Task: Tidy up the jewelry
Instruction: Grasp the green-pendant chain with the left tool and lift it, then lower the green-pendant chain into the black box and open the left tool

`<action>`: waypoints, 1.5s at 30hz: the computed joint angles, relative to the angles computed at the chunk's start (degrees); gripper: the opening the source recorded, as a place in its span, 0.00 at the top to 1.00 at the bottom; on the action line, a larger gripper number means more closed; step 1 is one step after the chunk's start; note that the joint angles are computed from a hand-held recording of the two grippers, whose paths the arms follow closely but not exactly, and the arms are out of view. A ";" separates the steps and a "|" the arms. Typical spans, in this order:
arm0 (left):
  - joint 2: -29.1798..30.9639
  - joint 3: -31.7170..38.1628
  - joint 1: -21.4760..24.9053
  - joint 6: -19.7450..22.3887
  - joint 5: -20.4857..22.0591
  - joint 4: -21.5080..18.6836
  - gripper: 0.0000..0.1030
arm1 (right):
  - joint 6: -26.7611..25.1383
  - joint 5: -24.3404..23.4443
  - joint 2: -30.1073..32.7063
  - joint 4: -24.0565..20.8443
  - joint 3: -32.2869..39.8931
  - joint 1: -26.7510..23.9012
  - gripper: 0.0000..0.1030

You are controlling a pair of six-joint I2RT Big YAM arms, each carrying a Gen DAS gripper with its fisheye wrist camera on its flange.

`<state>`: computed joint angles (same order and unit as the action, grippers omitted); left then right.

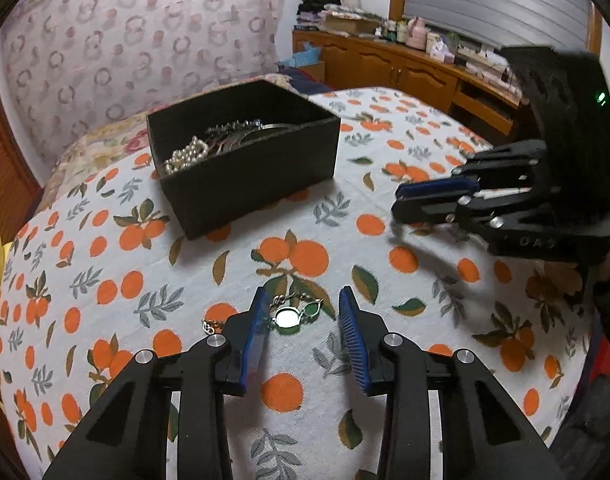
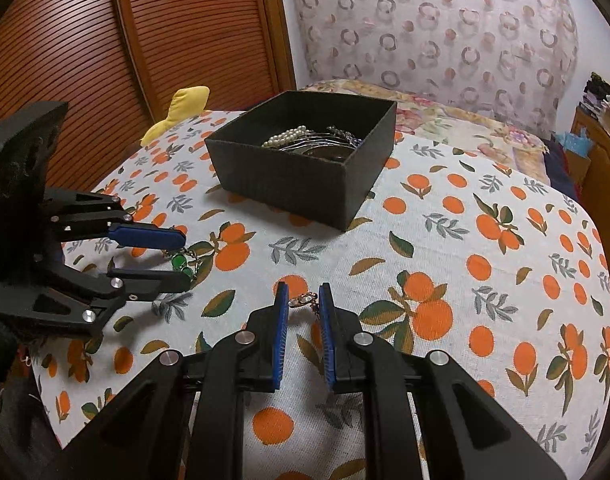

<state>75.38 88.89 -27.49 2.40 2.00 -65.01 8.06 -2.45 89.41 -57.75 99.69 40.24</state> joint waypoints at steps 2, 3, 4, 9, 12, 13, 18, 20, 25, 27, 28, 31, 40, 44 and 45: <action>-0.23 -0.32 0.10 0.22 -0.97 0.14 0.66 | 0.02 0.03 0.00 0.00 -0.01 0.00 0.83; -0.28 -0.36 0.22 0.26 -0.81 0.08 0.66 | 0.02 0.03 0.00 0.00 -0.01 0.00 0.83; -0.31 -0.34 0.35 0.29 -0.84 -0.04 0.66 | 0.06 0.02 0.05 0.06 -0.07 -0.01 0.83; -0.18 -0.59 -0.09 1.15 -3.48 0.14 0.66 | -0.07 -0.07 -0.11 0.14 -0.23 -0.02 0.83; -0.28 -0.62 0.58 0.56 -1.94 0.03 0.66 | -0.12 0.12 -0.10 0.28 -0.50 0.19 0.83; -0.48 -0.78 0.71 0.70 -1.73 0.02 0.68 | -0.12 0.10 -0.07 0.19 -0.35 0.17 0.83; -1.82 -2.00 0.69 1.45 -1.03 0.17 0.86 | -0.05 0.34 -0.13 0.13 -0.70 0.43 0.83; -2.18 -2.21 0.99 1.02 -0.72 0.09 0.90 | -0.09 0.22 -0.05 0.02 -0.54 0.46 0.83; -2.48 -2.33 1.90 -1.12 0.23 0.46 0.90 | -0.32 0.24 0.13 -0.18 -0.17 0.67 0.83; -2.67 -2.24 2.41 -1.80 1.03 0.73 0.90 | -0.40 0.23 0.18 -0.27 -0.01 0.68 0.83; -2.79 -2.10 2.52 -2.08 1.02 1.03 0.90 | -0.41 0.27 0.19 -0.26 0.09 0.70 0.83; -2.94 -1.17 2.81 -2.97 1.28 1.81 0.90 | -0.50 0.37 0.32 -0.21 0.70 0.69 0.83; -0.59 5.65 3.78 -3.82 1.04 3.32 0.90 | -2.49 1.04 2.75 -0.36 7.04 0.80 0.83; 1.52 9.95 4.44 -3.91 1.33 3.86 0.90 | -3.32 0.85 4.36 -0.54 10.56 0.43 0.83; 2.41 11.54 4.68 -3.94 1.33 3.91 0.90 | -3.49 0.78 4.80 -0.60 11.41 0.34 0.83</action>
<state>77.79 100.44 -22.81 -1.54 3.32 -61.10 4.57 -1.67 94.21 -58.35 111.10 40.58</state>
